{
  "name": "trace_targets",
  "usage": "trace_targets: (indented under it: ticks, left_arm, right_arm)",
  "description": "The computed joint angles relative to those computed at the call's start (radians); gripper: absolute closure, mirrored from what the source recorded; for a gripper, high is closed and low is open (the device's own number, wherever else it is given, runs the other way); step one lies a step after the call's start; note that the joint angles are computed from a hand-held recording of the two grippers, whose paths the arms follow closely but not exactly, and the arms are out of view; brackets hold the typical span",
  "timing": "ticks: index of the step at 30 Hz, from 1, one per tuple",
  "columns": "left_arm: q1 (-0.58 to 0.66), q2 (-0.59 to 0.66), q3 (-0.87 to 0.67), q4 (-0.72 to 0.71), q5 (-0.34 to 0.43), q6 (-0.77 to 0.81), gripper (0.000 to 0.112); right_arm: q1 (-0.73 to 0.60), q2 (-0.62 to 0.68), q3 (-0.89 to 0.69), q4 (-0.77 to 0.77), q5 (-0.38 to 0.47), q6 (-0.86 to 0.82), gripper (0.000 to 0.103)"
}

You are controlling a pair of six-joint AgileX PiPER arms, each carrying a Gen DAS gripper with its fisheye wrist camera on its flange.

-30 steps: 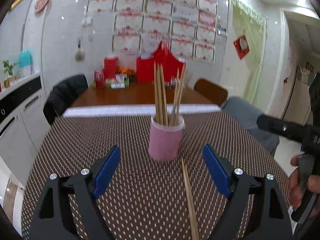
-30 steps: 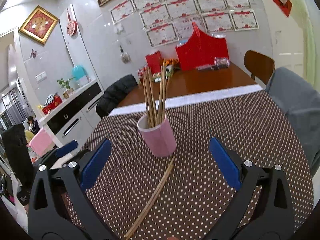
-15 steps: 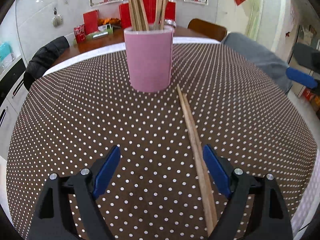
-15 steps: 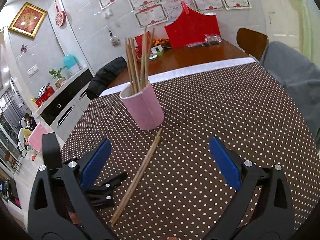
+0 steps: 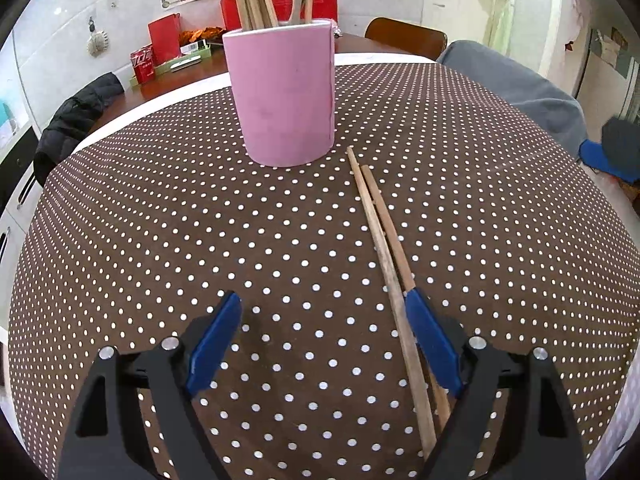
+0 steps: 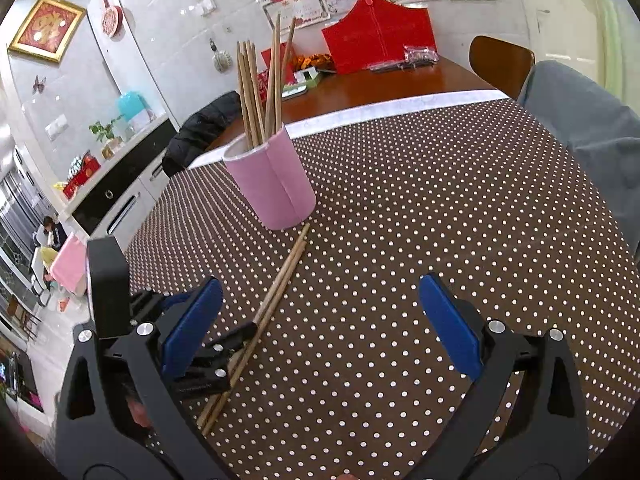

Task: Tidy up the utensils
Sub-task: 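Pinch a chopstick with the left tool while the right tool pinches another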

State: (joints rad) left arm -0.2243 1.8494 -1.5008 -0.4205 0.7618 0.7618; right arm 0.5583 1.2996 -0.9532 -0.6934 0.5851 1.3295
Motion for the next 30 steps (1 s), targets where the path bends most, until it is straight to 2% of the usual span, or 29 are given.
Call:
trace_targets:
  ticks: [4,11,15,19,21,24,30]
  left_arm:
    - [0.025,0.039,-0.063,0.002,0.039,0.017,0.029]
    - [0.071,0.061,-0.088,-0.043,0.068,0.07,0.029]
    - [0.091,0.068,-0.096,-0.058,0.073,0.112,0.029]
    - [0.11,0.083,-0.118,-0.059,0.087,0.122,0.029]
    - [0.119,0.09,-0.127,-0.053,0.076,0.112,0.029]
    - [0.127,0.105,-0.155,-0.049,0.103,0.1,0.029]
    - [0.079,0.086,-0.131,0.024,0.063,0.083,0.029]
  right_arm:
    - [0.022,0.057,-0.028,0.039,0.027,-0.046,0.006]
    - [0.077,0.221,-0.132,0.09,0.094,-0.115,0.006]
    - [0.09,0.292,-0.181,0.116,0.096,-0.14,0.007]
    - [0.112,0.367,-0.26,0.115,0.135,-0.164,0.01]
    - [0.1,0.385,-0.265,0.136,0.112,-0.182,0.01]
    - [0.146,0.441,-0.321,0.062,0.233,-0.194,0.014]
    - [0.119,0.345,-0.228,0.102,0.223,-0.244,0.033]
